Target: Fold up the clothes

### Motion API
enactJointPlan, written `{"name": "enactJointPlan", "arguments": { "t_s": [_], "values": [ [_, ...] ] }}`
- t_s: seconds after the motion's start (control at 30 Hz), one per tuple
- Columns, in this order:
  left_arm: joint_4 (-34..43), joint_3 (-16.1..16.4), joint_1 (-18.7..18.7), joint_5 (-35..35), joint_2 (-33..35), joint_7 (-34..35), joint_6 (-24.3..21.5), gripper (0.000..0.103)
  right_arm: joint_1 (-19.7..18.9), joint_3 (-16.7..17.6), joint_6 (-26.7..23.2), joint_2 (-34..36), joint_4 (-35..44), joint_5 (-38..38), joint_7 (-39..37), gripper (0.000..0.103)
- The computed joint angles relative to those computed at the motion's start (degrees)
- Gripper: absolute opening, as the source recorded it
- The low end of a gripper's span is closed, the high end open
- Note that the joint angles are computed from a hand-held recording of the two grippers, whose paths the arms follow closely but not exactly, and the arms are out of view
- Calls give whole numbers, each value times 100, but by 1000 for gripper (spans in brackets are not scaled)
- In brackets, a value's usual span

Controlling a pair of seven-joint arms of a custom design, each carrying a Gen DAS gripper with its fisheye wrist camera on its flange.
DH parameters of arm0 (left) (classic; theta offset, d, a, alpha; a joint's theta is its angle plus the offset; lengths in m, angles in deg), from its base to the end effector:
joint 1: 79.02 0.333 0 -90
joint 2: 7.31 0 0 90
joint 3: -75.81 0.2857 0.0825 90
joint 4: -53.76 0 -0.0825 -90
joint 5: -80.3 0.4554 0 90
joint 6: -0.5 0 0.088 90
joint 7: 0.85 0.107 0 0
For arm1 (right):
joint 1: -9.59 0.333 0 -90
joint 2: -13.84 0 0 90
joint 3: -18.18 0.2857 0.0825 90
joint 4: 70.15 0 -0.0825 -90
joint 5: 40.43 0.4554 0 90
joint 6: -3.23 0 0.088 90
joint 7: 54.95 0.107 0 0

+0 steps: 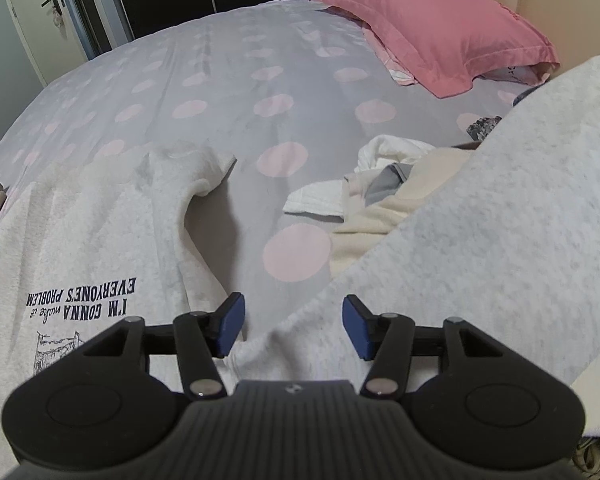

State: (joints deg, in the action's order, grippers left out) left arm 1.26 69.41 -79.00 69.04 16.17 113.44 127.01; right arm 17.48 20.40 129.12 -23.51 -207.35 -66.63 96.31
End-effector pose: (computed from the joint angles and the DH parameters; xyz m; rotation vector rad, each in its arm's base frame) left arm 0.7461 -0.0643 0.7547 -1.2682 2.0497 -0.9208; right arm 0.4767 0.0708 0.5597 -1.1222 2.4432 -0.7157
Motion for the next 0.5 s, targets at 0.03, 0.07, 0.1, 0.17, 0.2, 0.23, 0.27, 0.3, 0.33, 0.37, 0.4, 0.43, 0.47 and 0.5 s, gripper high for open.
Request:
{"name": "enactJointPlan", "arguments": {
  "t_s": [0.03,0.07,0.1,0.17,0.2,0.23,0.27,0.3,0.33,0.37,0.4,0.43,0.47,0.5],
  "values": [
    [-45,51,41,19,-50,-67,80,1,8,1,-8,-9,-11,12,-3,58],
    [-136,103,80,57,-125,-126,190,1,14,-1,-16,-12,-13,20,-12,58],
    [-211,148,116,98,-182,-180,288,1,20,-2,-23,-14,-15,28,-20,58],
    [-275,227,209,167,-237,-277,374,1,27,-4,-23,-6,-9,40,-28,58],
    [-325,270,243,228,-269,-337,416,1,30,-5,-23,-2,-5,46,-32,58],
    [-408,322,258,336,-307,-408,477,1,32,-6,-23,2,-2,52,-36,58],
    [-467,377,270,461,-318,-478,534,1,33,-3,-20,13,6,51,-37,58],
    [-522,430,282,590,-326,-551,590,1,37,0,-21,31,18,51,-46,58],
    [-540,478,296,706,-309,-643,600,1,41,2,-22,49,30,51,-56,58],
    [-503,518,311,807,-252,-749,542,1,45,4,-23,67,42,51,-65,58],
    [-450,549,316,916,-175,-823,446,1,53,0,-24,86,51,57,-87,58],
    [-388,573,310,1035,-90,-866,326,1,61,-4,-25,105,60,63,-109,58],
    [-314,597,302,1151,3,-907,202,1,65,-8,-21,119,63,65,-131,58],
    [-133,625,278,1285,150,-955,-18,1,70,-12,-18,132,65,67,-154,58]
  ]
}}
